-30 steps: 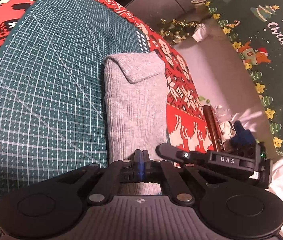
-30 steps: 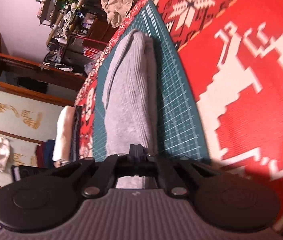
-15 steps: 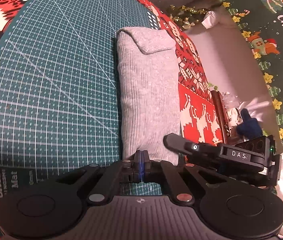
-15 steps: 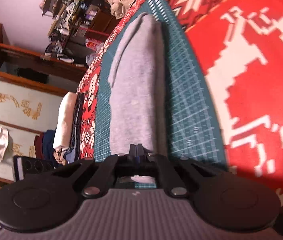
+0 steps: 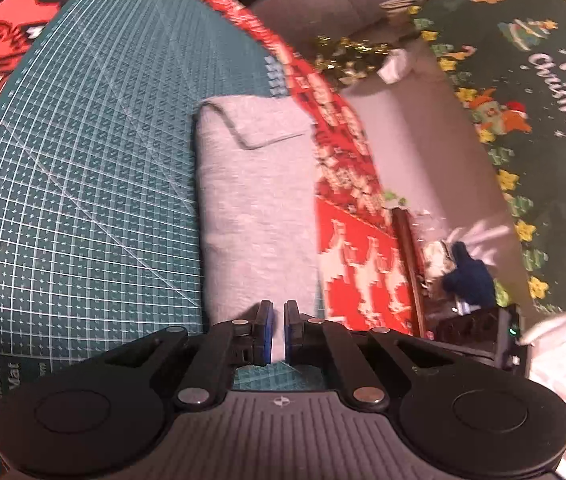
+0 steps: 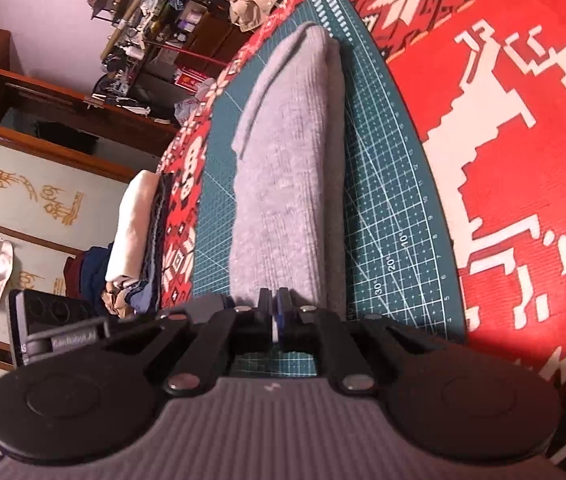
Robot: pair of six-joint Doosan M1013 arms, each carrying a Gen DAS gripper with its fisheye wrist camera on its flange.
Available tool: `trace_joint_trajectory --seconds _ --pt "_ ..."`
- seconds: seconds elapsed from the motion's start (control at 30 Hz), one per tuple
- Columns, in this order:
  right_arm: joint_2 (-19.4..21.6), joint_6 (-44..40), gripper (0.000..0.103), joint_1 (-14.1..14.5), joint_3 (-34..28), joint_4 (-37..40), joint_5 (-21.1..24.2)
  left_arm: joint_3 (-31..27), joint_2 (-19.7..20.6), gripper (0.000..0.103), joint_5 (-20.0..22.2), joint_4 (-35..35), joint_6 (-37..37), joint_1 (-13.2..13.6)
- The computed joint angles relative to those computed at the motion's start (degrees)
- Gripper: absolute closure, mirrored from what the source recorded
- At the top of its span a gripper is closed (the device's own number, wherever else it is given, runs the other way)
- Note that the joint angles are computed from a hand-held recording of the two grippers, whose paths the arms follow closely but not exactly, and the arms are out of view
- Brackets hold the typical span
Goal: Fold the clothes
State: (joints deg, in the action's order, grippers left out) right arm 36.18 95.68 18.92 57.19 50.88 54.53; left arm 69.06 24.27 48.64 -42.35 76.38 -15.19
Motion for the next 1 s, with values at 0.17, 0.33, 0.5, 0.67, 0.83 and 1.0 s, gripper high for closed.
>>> trace_joint_trajectory --seconds 0.17,0.33,0.5,0.67,0.83,1.0 --pt "-0.64 1.34 0.103 -0.28 1.39 -1.07 -1.36 1.00 -0.07 0.100 1.30 -0.51 -2.00 0.38" --pt "-1.08 1.77 0.103 -0.58 1.89 -1.09 -1.10 0.56 -0.77 0.100 2.31 2.26 -2.60 0.14" --pt "-0.78 0.32 0.100 -0.96 -0.08 0.38 -0.95 -0.25 -1.05 0.100 0.41 -1.86 2.11 0.38" --pt "1.33 -0.18 0.099 -1.02 -4.25 0.07 -2.47 -3.56 1.56 0.100 -3.01 -1.83 3.71 0.01" --pt "3.71 2.49 0.100 -1.07 -7.15 -2.66 -3.56 -4.59 2.87 0.100 -1.96 4.99 -3.58 -0.10" --pt "3.79 3.59 0.103 -1.96 -5.72 -1.32 -3.82 -1.27 1.44 0.101 -4.29 1.27 -3.99 0.55"
